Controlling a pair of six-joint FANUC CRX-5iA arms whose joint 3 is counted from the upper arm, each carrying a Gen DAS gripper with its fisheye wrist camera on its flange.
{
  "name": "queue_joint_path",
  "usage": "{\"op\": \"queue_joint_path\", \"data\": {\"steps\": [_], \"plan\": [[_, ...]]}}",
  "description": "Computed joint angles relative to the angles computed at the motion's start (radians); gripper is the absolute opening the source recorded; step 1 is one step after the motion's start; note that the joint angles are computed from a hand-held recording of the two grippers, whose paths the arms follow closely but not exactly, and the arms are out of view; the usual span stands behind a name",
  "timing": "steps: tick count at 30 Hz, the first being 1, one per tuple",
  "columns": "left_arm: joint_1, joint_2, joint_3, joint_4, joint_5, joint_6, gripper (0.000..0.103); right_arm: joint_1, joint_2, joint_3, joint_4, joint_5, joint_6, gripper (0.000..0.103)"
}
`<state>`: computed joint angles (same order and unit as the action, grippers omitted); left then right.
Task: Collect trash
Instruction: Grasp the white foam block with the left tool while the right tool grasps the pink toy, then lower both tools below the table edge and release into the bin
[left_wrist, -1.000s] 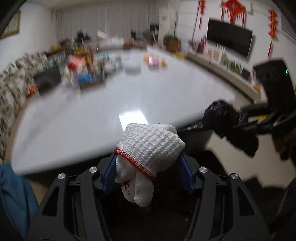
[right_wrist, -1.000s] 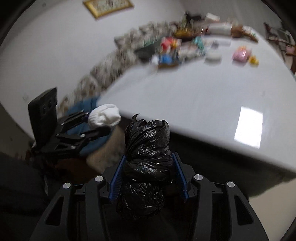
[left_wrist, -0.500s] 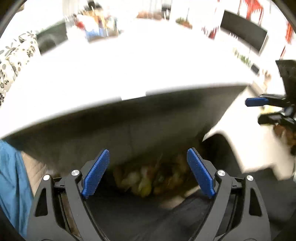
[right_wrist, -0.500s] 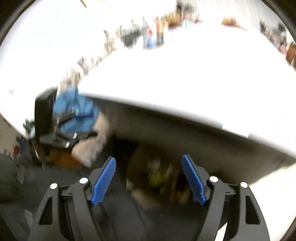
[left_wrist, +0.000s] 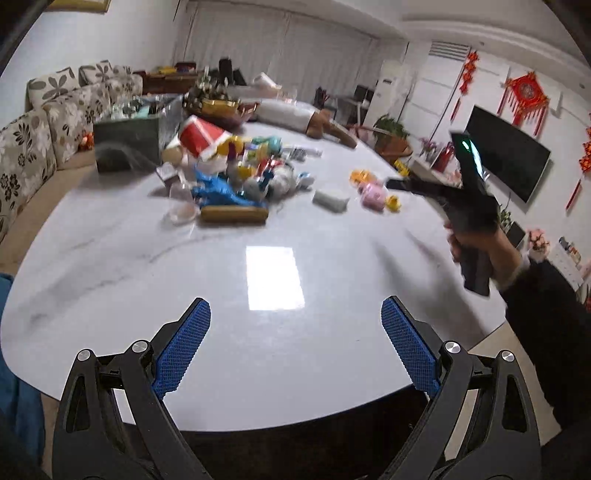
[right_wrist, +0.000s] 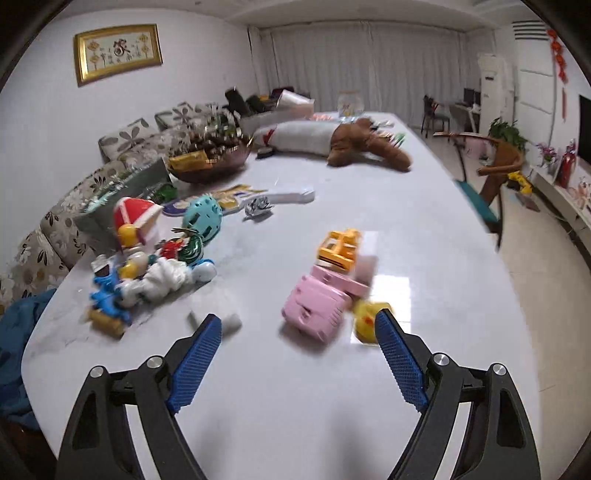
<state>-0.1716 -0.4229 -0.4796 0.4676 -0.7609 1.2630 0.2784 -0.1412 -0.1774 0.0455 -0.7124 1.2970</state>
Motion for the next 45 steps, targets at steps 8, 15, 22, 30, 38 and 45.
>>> {"op": "queue_joint_path", "data": {"steps": [8,15,22,30,38,45], "plan": [[0.025,0.038,-0.038,0.108,0.003,-0.101,0.091,0.013,0.18,0.104,0.084,-0.07,-0.137,0.065],[-0.065,0.158,0.069,0.039,0.057,-0.075,0.091,0.0,0.144,0.11,-0.067,-0.075,-0.022,0.049],[-0.216,0.445,0.432,-0.265,0.019,0.16,0.091,-0.06,-0.183,-0.063,-0.259,-0.046,0.13,0.049],[-0.28,0.804,0.895,-0.459,-0.242,0.487,0.091,-0.19,-0.407,-0.158,-0.317,-0.138,0.196,0.049],[-0.311,0.782,0.897,-0.547,-0.248,0.507,0.052,-0.279,-0.433,-0.176,-0.428,-0.179,0.269,0.049],[-0.291,0.402,0.485,-0.437,-0.045,0.35,0.052,-0.157,-0.503,-0.198,-0.418,-0.21,0.231,0.049]]}}
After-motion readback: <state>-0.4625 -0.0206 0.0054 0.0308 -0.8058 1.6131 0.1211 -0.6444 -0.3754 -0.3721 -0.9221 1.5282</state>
